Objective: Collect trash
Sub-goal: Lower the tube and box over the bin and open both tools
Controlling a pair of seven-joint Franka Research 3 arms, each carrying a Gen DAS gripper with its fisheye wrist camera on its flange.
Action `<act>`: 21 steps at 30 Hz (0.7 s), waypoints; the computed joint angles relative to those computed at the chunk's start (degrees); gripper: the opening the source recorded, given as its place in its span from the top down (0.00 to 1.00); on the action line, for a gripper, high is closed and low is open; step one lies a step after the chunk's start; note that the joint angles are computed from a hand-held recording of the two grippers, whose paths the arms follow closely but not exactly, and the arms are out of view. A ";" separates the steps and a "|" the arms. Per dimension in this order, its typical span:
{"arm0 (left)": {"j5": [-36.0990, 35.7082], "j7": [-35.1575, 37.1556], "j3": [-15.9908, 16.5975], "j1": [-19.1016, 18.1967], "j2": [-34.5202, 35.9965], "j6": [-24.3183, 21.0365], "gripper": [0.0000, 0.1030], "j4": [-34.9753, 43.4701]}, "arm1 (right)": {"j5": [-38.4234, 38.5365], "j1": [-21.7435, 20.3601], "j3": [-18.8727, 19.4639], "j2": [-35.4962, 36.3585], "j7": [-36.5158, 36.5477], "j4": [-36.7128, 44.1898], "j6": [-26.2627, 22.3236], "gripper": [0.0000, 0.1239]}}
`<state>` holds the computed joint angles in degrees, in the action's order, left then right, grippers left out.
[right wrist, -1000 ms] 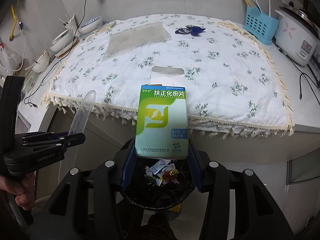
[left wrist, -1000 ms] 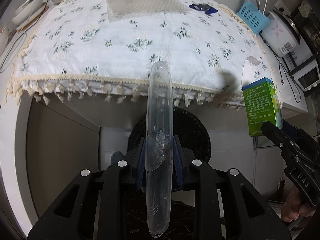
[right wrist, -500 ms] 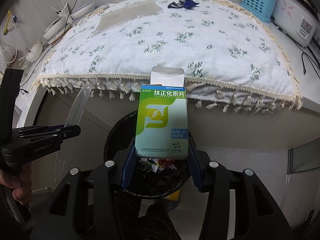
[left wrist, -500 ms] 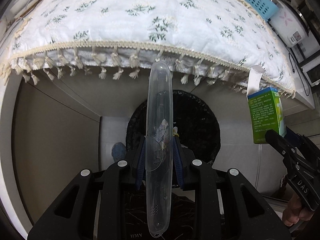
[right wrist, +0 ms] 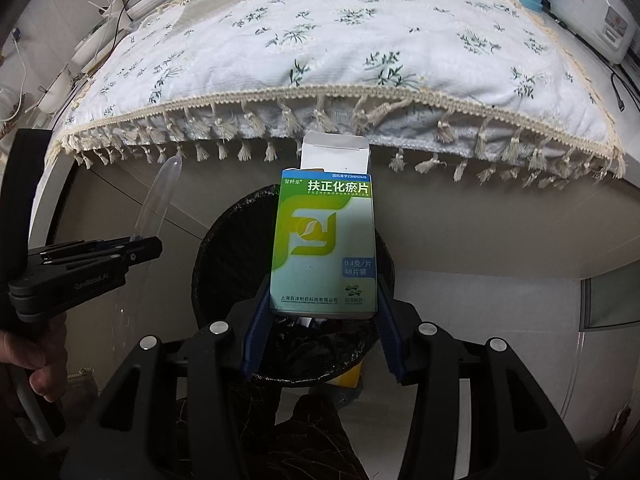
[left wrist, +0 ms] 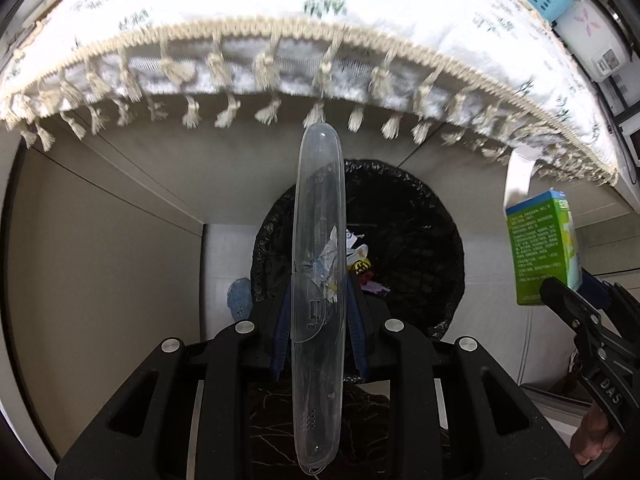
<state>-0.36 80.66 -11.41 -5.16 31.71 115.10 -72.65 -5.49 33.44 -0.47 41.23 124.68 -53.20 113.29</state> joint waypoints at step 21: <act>1.19 0.70 -1.09 -3.23 5.42 0.75 0.75 3.34 | -1.09 -0.10 0.09 -3.29 1.64 -4.97 -1.18 0.63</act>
